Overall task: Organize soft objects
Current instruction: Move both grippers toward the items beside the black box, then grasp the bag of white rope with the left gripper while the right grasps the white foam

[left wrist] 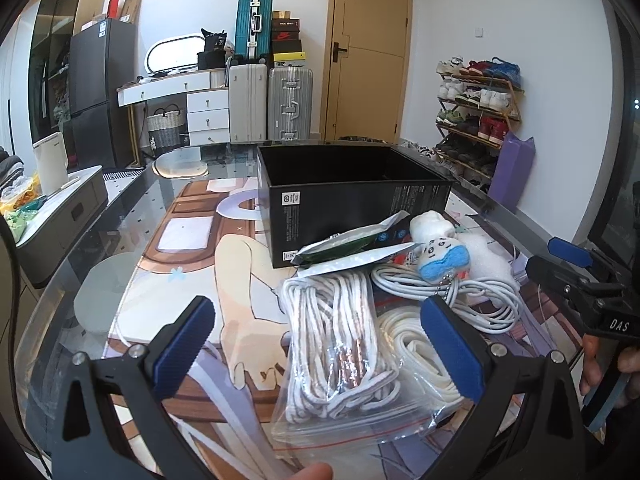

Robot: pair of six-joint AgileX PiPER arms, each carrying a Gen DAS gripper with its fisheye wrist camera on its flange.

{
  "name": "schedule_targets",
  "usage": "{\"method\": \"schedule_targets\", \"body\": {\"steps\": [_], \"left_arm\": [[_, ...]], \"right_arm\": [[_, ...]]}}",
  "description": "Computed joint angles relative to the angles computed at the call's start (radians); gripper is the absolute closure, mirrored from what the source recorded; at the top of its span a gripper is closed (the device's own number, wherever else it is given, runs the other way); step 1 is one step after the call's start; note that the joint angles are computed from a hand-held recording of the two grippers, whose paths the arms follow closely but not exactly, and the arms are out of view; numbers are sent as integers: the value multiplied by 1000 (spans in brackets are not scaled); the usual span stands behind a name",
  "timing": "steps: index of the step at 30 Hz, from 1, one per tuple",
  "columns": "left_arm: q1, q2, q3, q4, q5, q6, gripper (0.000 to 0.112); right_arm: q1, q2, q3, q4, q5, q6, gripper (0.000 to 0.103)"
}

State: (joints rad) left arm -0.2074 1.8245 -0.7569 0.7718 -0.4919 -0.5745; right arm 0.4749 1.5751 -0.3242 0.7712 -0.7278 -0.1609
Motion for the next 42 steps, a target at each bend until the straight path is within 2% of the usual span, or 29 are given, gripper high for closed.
{"method": "schedule_targets", "body": {"steps": [3, 7, 10, 14, 16, 18, 21, 24, 30, 33, 36, 39, 42], "left_arm": [[1, 3, -4, -1, 3, 3, 9], [1, 15, -17, 1, 19, -7, 9], [2, 27, -37, 38, 34, -46, 9], [-2, 40, -65, 91, 63, -95, 9], [-3, 46, -73, 110, 72, -112, 9], [2, 53, -89, 198, 74, -190, 9], [0, 54, -93, 219, 75, -199, 9], [-4, 54, -98, 246, 81, -223, 9], [-4, 50, -104, 288, 94, -260, 9], [6, 55, -113, 324, 86, -299, 9], [10, 55, -115, 331, 90, -306, 9], [8, 54, -112, 319, 98, -288, 9], [10, 60, -124, 345, 106, -314, 9]], "right_arm": [[-14, 1, -3, -17, 7, 9, 0], [-32, 7, -36, 40, 54, -67, 0], [-59, 13, -70, 88, 117, -134, 0], [-126, 26, -108, 38, 212, -123, 0], [-143, 42, -146, 92, 266, -197, 0], [-172, 66, -194, 159, 338, -280, 1], [-207, 86, -219, 144, 379, -269, 1], [-227, 98, -250, 214, 419, -350, 1], [-260, 114, -323, 443, 484, -666, 1], [-301, 126, -355, 395, 554, -650, 0], [-313, 155, -386, 491, 562, -757, 0], [-330, 150, -372, 435, 563, -708, 1], [-338, 144, -364, 461, 550, -741, 0]]}}
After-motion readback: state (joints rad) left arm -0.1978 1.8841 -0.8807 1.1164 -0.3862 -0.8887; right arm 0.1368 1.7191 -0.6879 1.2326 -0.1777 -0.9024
